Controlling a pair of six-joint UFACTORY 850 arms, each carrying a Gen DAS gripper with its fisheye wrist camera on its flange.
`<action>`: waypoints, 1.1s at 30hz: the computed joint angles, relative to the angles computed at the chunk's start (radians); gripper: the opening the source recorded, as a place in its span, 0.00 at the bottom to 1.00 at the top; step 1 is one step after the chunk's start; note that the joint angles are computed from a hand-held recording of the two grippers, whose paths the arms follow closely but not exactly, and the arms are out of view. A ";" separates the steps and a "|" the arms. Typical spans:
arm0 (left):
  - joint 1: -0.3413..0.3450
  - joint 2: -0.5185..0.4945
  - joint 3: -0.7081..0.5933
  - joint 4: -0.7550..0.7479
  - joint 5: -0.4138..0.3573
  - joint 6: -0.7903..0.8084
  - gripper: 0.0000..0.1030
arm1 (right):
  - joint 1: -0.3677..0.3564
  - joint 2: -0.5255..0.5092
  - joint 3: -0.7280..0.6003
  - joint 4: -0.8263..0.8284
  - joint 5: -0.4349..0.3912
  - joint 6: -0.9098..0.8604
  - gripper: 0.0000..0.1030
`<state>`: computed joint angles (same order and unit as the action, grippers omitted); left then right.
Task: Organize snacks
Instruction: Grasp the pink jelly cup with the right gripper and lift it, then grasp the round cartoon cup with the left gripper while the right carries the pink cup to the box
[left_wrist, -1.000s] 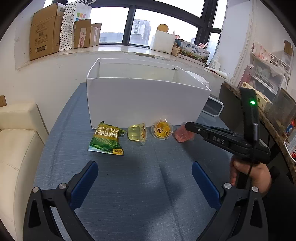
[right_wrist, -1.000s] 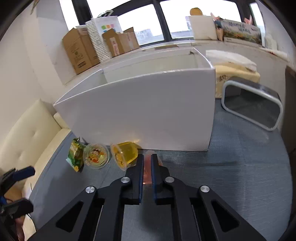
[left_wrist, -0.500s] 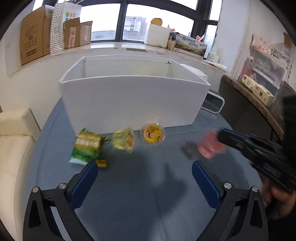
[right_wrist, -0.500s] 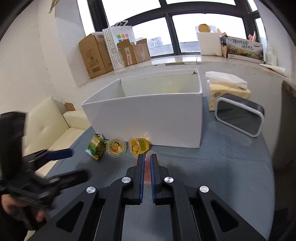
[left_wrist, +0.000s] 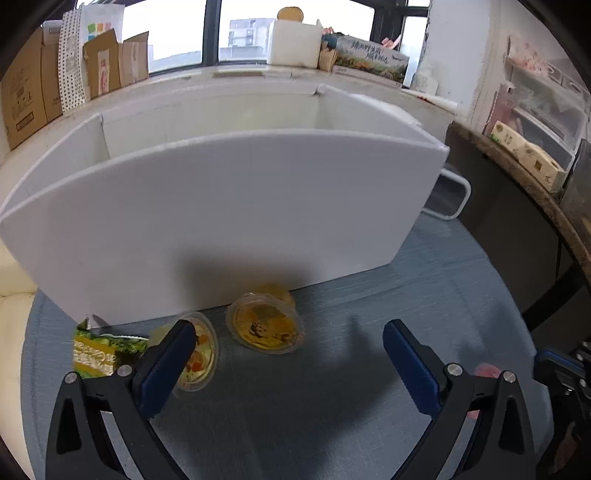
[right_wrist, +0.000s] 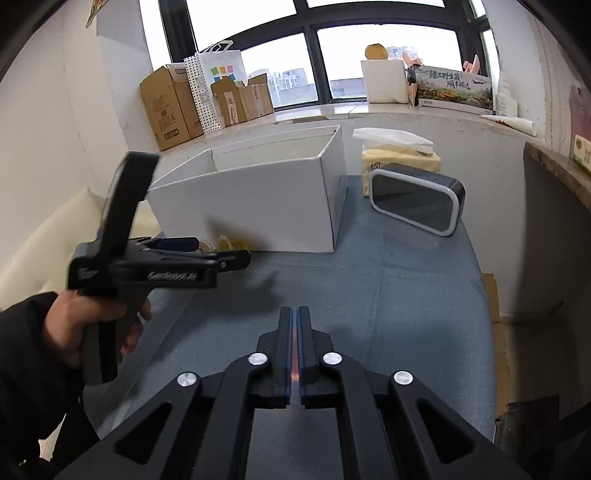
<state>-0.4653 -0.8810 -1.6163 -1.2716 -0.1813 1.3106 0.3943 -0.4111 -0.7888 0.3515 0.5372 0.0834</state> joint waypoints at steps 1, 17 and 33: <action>-0.002 -0.003 -0.004 0.015 0.007 -0.008 1.00 | -0.002 0.001 0.006 -0.005 0.006 0.009 0.01; 0.003 -0.075 -0.094 0.201 -0.017 -0.178 0.49 | 0.048 0.026 0.051 0.171 0.034 -0.107 0.92; 0.023 0.068 0.111 -0.459 -0.088 0.530 0.48 | 0.013 -0.095 -0.037 0.135 -0.059 -0.074 1.00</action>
<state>-0.4420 -0.8129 -1.5049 -1.7304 -0.2692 1.8402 0.4071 -0.5056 -0.8259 0.4862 0.4779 0.0095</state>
